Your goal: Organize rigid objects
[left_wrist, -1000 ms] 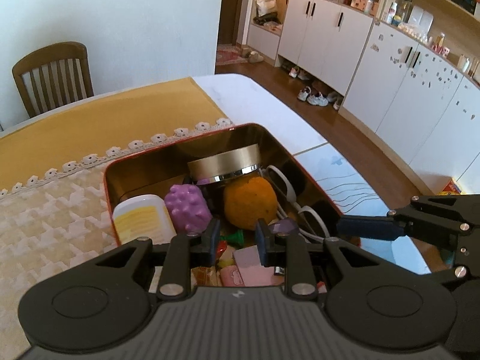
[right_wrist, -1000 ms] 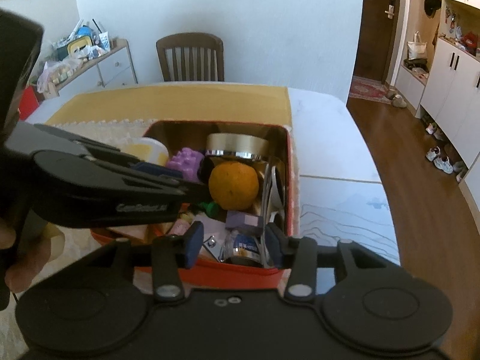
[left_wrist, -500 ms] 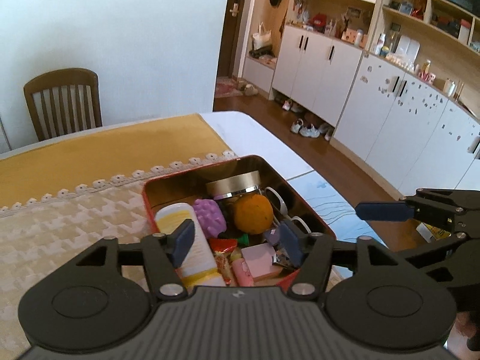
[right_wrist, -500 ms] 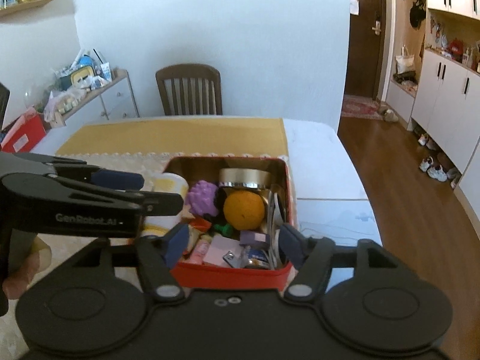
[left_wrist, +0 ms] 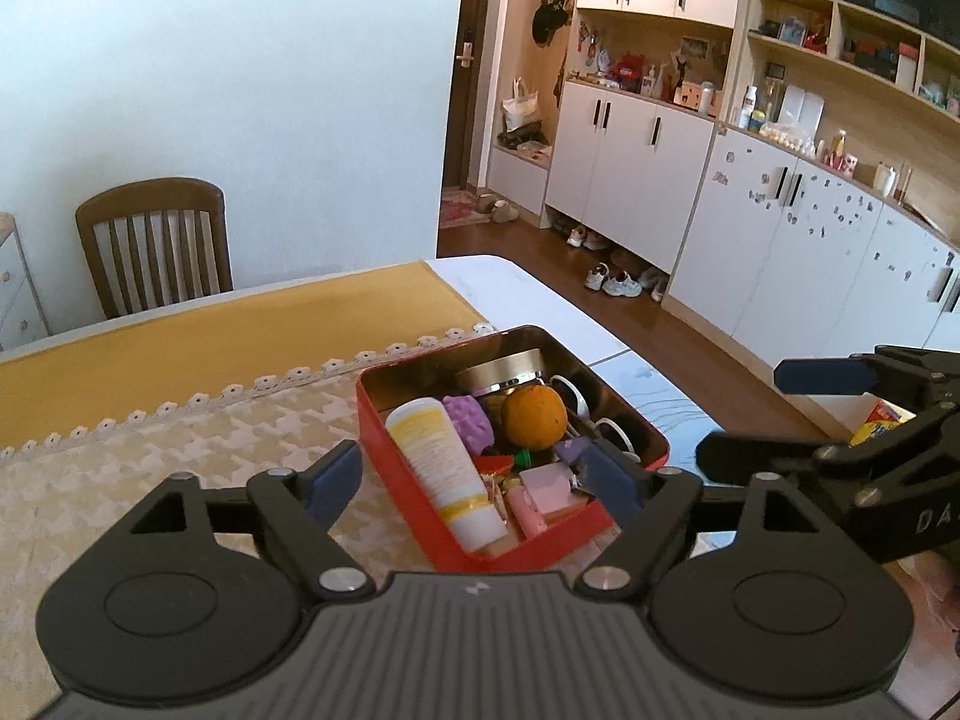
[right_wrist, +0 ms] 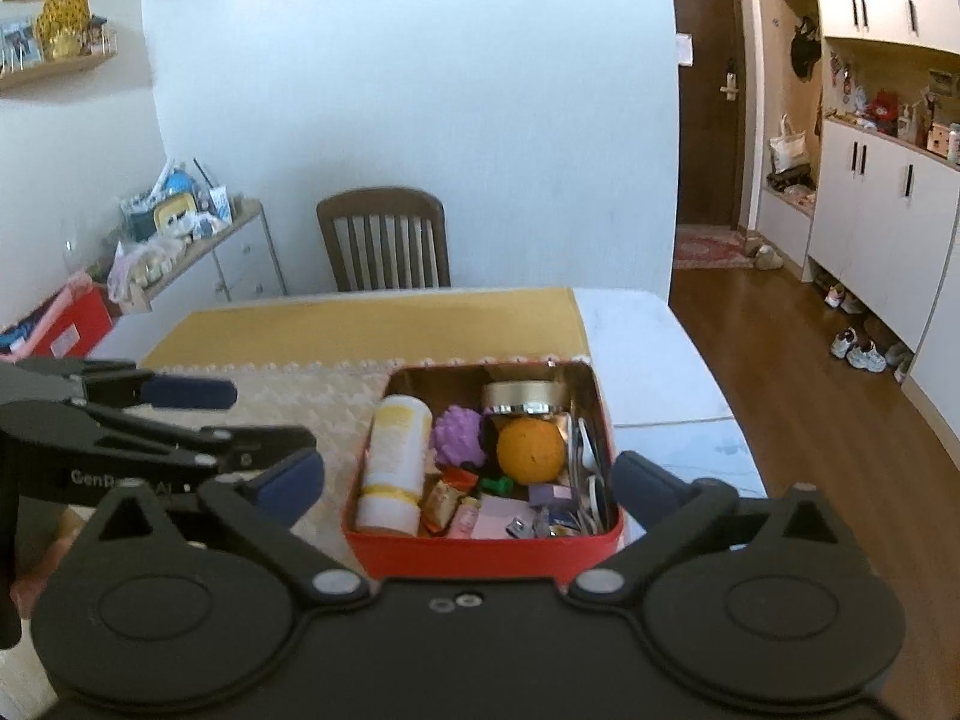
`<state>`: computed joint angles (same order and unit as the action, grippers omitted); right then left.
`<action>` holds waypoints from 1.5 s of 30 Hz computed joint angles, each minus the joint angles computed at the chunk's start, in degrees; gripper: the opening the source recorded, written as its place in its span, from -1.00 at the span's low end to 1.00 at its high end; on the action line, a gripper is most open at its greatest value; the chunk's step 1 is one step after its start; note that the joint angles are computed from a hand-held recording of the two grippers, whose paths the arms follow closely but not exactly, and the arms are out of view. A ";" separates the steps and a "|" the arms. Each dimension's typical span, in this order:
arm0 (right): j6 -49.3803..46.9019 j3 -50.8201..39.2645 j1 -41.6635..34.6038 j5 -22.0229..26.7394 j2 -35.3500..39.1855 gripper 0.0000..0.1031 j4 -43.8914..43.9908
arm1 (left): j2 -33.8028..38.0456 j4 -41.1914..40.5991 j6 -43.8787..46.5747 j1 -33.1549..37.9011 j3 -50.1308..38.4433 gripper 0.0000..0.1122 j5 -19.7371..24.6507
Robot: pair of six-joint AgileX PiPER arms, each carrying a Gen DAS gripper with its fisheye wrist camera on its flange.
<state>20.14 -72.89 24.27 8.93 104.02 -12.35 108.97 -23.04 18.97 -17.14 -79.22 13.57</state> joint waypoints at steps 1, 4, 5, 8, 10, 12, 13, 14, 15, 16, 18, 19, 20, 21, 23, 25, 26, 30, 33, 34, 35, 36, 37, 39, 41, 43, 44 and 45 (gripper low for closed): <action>3.58 0.34 0.49 0.04 -0.55 0.99 -3.18 | -0.75 -1.97 1.81 0.30 0.96 0.53 -0.09; 12.98 1.13 1.80 0.33 -1.68 0.99 -11.44 | -2.78 -8.56 8.24 1.38 3.44 0.56 0.10; 15.20 1.31 2.21 0.43 -2.00 0.99 -13.29 | -3.13 -9.34 9.08 1.51 4.00 0.57 -0.04; 25.95 1.78 3.59 1.27 -2.67 0.99 -23.12 | -4.09 -17.26 16.32 2.68 5.35 0.64 0.76; 30.34 2.22 4.23 1.68 -3.00 0.99 -27.03 | -4.92 -22.45 21.20 3.20 6.70 0.80 0.81; 33.36 2.48 4.89 2.17 -3.30 0.99 -29.40 | -5.60 -27.41 26.40 3.42 7.85 0.80 0.33; 35.63 2.71 5.23 2.38 -3.47 0.99 -31.35 | -5.81 -28.74 27.88 3.47 8.16 0.80 0.32; 37.96 2.88 5.60 2.71 -3.63 0.99 -33.42 | -5.96 -29.32 28.58 3.49 8.32 0.80 0.40; 39.66 2.98 5.86 2.98 -3.72 0.99 -34.93 | -6.13 -29.68 28.97 3.52 8.48 0.80 0.47; 41.50 3.12 6.05 3.19 -3.79 0.99 -36.52 | -6.17 -30.01 29.30 3.53 8.52 0.80 0.53; 42.87 3.16 6.00 3.25 -3.73 0.99 -37.42 | -6.23 -30.99 30.48 3.53 8.72 0.80 0.31; 44.43 3.13 6.18 3.62 -3.68 0.99 -38.79 | -6.31 -30.54 30.28 3.40 8.86 0.80 -0.09; 45.61 3.24 6.31 3.83 -3.73 0.99 -39.87 | -6.45 -29.35 29.36 3.19 9.03 0.80 -0.61; 45.95 3.28 6.35 3.90 -3.75 0.99 -40.11 | -6.47 -27.24 27.71 2.98 8.95 0.80 -0.81; 47.44 3.44 6.59 4.14 -3.81 0.99 -41.46 | -6.50 -25.95 26.91 2.87 8.89 0.80 -0.62; 49.50 3.85 6.88 4.36 -3.98 0.99 -43.31 | -6.66 -25.38 26.45 2.80 9.07 0.80 -0.92; 49.39 3.89 6.85 4.18 -3.97 0.99 -43.07 | -6.71 -24.19 25.48 2.59 9.13 0.80 -1.30; 50.63 3.97 7.30 4.76 -4.12 0.99 -44.27 | -6.97 -19.48 22.10 2.21 9.36 0.80 -2.55; 52.70 3.92 7.65 5.20 -4.04 0.99 -45.91 | -7.04 -19.03 21.59 2.29 9.25 0.80 -2.49; 52.74 3.93 7.66 5.10 -4.04 0.99 -45.78 | -7.08 -18.87 21.20 2.33 9.30 0.80 -2.56; 52.82 3.95 7.69 5.09 -4.09 0.99 -45.80 | -7.18 -20.41 22.71 2.49 9.43 0.80 -2.53; 53.65 4.09 7.79 5.13 -4.16 0.99 -46.59 | -7.35 -20.91 23.23 2.50 9.64 0.80 -2.84; 54.42 4.17 7.91 5.18 -4.19 0.99 -47.24 | -7.48 -19.16 21.46 2.29 9.85 0.80 -3.60; 54.81 4.20 8.03 5.18 -4.22 0.99 -47.34 | -7.60 -17.61 19.86 2.18 9.91 0.80 -3.97; 54.83 4.25 8.13 5.34 -4.22 0.99 -47.43 | -7.70 -19.11 21.21 2.46 9.75 0.80 -3.27; 55.14 4.42 8.31 5.33 -4.37 0.99 -47.56 | -7.80 -16.03 17.87 2.29 9.83 0.80 -3.71; 54.92 4.50 8.27 5.33 -4.48 0.99 -47.33 | -7.87 -16.10 17.79 2.33 9.90 0.80 -3.72; 54.51 4.52 8.25 5.31 -4.51 0.99 -46.97 | -7.91 -15.92 17.53 2.37 9.94 0.80 -3.56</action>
<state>74.65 -68.38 32.51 14.24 99.50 -59.32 101.05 -38.96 36.50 -14.77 -69.28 10.01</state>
